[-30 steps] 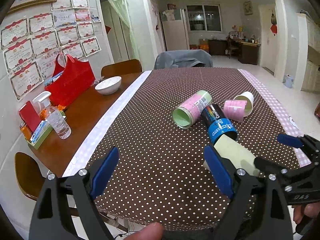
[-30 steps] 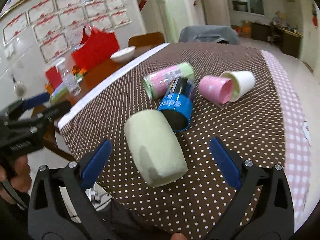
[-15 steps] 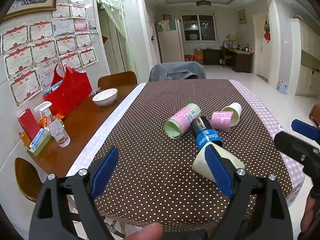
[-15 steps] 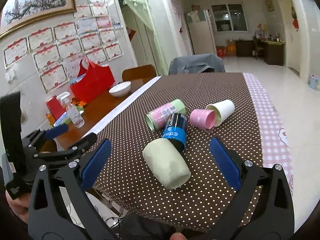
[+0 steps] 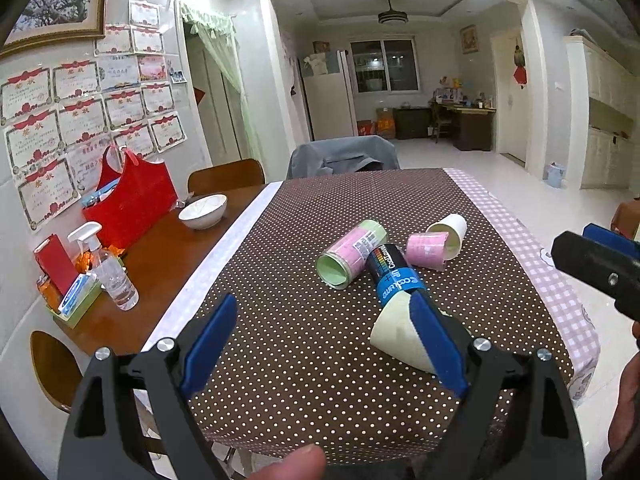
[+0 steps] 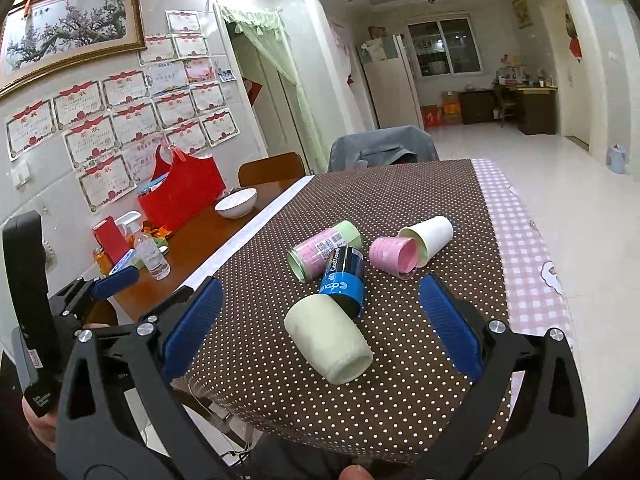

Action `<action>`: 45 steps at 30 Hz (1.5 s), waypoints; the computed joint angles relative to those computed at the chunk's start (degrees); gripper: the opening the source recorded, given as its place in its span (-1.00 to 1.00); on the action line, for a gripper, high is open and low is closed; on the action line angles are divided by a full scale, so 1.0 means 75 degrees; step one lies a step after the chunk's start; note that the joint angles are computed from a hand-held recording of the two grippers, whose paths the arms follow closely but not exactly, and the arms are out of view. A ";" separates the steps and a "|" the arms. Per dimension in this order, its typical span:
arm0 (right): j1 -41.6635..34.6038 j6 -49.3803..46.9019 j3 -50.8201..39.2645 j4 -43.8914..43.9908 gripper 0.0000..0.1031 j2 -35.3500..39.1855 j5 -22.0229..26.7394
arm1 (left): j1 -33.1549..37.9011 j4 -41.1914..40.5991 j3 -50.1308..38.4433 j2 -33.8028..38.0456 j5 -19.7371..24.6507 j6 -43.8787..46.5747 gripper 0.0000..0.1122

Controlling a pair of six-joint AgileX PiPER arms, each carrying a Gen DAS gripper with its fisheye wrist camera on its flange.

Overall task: Flip cup upside down
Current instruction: 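Roll the left gripper and grasp the pale green cup by its body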

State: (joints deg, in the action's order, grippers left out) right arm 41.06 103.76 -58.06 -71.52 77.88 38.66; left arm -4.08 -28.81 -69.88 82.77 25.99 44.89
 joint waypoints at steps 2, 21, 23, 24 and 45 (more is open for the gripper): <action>-0.0005 0.0030 0.0023 0.0006 0.88 -0.0029 0.0018 | 0.0022 -0.0091 -0.0005 0.0009 0.0023 0.0115 0.54; -0.0429 0.0235 0.0314 0.0132 0.88 -0.0295 0.0014 | 0.0016 -0.1284 -0.0539 0.0586 0.0378 0.2531 0.54; -0.0640 0.0239 0.0392 0.0205 0.88 -0.0294 -0.0153 | -0.0007 -0.1356 -0.0721 0.0809 0.0671 0.2887 0.54; -0.0803 0.0241 0.0452 0.0279 0.88 -0.0288 -0.0286 | -0.0043 -0.1321 -0.0862 0.0977 0.0859 0.3063 0.54; -0.3204 -0.0111 0.0626 0.1635 0.88 0.0372 -0.1726 | -0.0979 0.0276 -0.3999 0.4060 0.3885 0.8644 0.54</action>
State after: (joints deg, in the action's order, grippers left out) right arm 17.03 102.93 -53.36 -59.26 80.68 25.72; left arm -11.43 -26.74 -99.87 113.21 55.13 109.71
